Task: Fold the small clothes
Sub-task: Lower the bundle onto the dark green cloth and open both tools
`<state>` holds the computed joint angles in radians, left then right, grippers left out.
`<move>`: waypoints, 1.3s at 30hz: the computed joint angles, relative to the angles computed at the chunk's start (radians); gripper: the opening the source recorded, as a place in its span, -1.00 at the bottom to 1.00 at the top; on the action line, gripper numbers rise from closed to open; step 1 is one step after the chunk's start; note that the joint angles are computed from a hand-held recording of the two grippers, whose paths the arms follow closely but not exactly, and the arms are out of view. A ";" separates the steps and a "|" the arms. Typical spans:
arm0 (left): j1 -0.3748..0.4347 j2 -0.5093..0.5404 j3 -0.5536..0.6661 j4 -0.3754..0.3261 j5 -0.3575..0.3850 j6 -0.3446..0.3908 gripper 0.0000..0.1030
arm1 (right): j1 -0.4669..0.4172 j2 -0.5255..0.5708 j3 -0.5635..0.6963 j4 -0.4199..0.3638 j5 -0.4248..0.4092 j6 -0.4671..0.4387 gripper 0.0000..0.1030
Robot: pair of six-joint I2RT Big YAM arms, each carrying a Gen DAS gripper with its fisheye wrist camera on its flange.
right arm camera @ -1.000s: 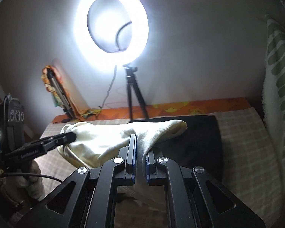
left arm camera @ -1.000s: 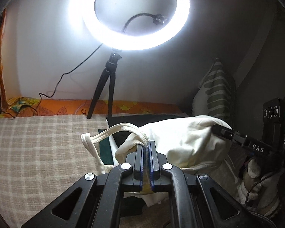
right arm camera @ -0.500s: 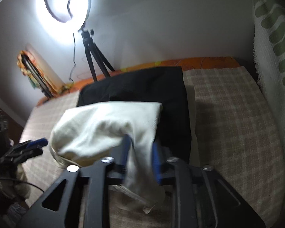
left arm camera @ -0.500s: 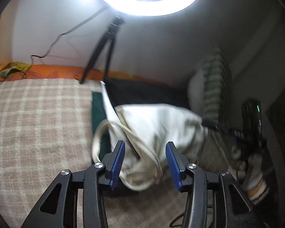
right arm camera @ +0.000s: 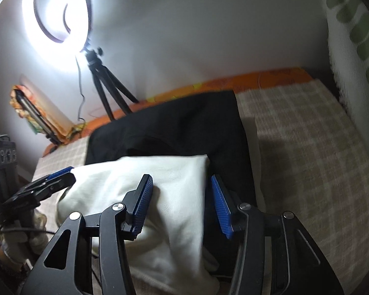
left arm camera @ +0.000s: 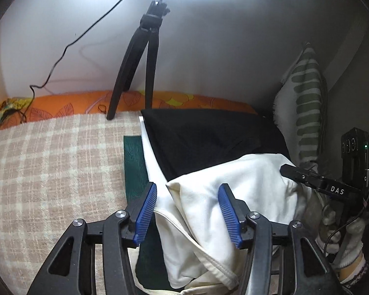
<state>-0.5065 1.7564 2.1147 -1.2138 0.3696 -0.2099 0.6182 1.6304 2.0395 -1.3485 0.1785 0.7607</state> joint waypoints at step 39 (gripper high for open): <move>0.024 -0.002 0.056 0.121 -0.168 0.029 0.45 | -0.018 0.090 0.207 -0.140 0.305 0.035 -0.92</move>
